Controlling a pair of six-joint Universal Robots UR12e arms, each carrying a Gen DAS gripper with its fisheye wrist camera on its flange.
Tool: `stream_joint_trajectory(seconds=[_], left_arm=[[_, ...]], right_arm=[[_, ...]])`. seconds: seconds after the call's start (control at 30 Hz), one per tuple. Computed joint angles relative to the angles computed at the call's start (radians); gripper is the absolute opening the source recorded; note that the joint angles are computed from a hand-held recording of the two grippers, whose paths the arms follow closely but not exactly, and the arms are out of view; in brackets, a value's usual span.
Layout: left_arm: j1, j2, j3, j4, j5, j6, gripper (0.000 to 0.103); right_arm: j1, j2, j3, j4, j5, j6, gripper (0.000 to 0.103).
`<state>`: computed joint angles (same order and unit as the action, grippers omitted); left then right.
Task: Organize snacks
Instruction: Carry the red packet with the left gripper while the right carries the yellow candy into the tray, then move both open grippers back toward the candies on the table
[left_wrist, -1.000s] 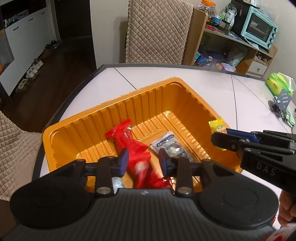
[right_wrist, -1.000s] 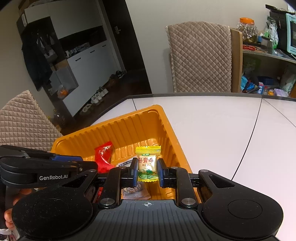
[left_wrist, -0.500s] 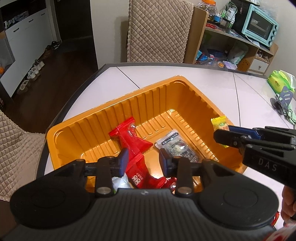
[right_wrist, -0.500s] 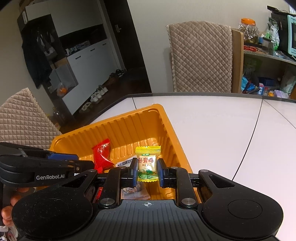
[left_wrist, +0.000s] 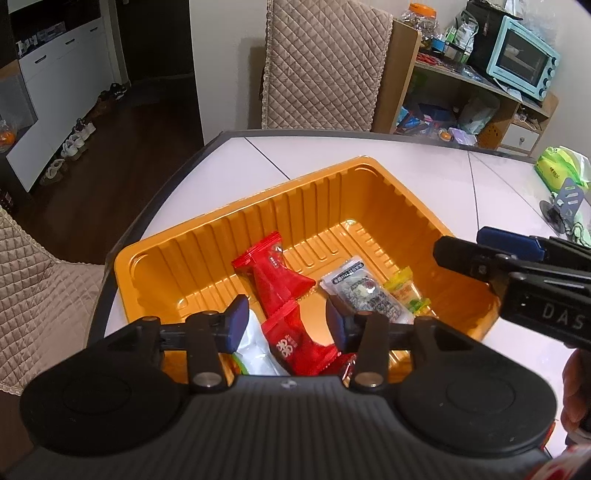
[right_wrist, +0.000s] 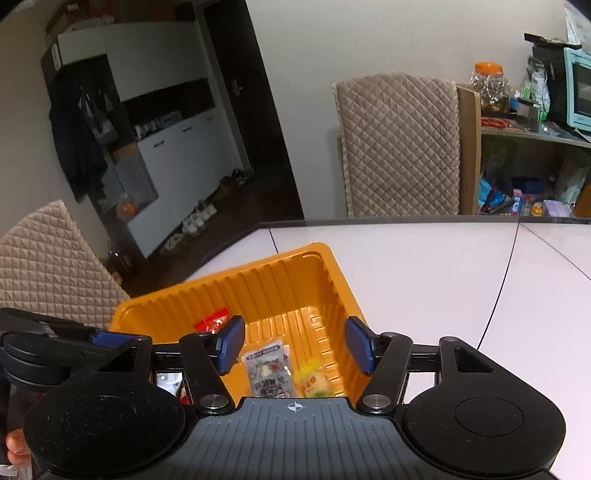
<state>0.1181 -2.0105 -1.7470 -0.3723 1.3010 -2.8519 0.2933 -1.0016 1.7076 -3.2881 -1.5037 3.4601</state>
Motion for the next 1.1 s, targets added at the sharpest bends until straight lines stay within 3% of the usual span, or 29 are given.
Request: stream_joint_trajectory(seconds=[0.1, 0.33, 0.7, 1.1], left_arm=[[0.007, 0.016, -0.015, 0.002, -0.008, 0.001, 0.051], [0.029, 0.064, -0.055, -0.012, -0.039, 0.009, 0.06], [0.078, 0.154, -0.13, -0.07, -0.119, 0.067, 0.065], [0.132, 0.235, -0.2, -0.168, -0.209, 0.179, 0.065]], right_arm=[[0.002, -0.022, 0.022, 0.008, -0.003, 0.02, 0.06], [0.01, -0.075, 0.087, 0.002, -0.012, 0.077, 0.061], [0.044, -0.159, 0.173, -0.011, -0.081, 0.154, 0.063], [0.103, -0.241, 0.263, 0.039, -0.177, 0.285, 0.064]])
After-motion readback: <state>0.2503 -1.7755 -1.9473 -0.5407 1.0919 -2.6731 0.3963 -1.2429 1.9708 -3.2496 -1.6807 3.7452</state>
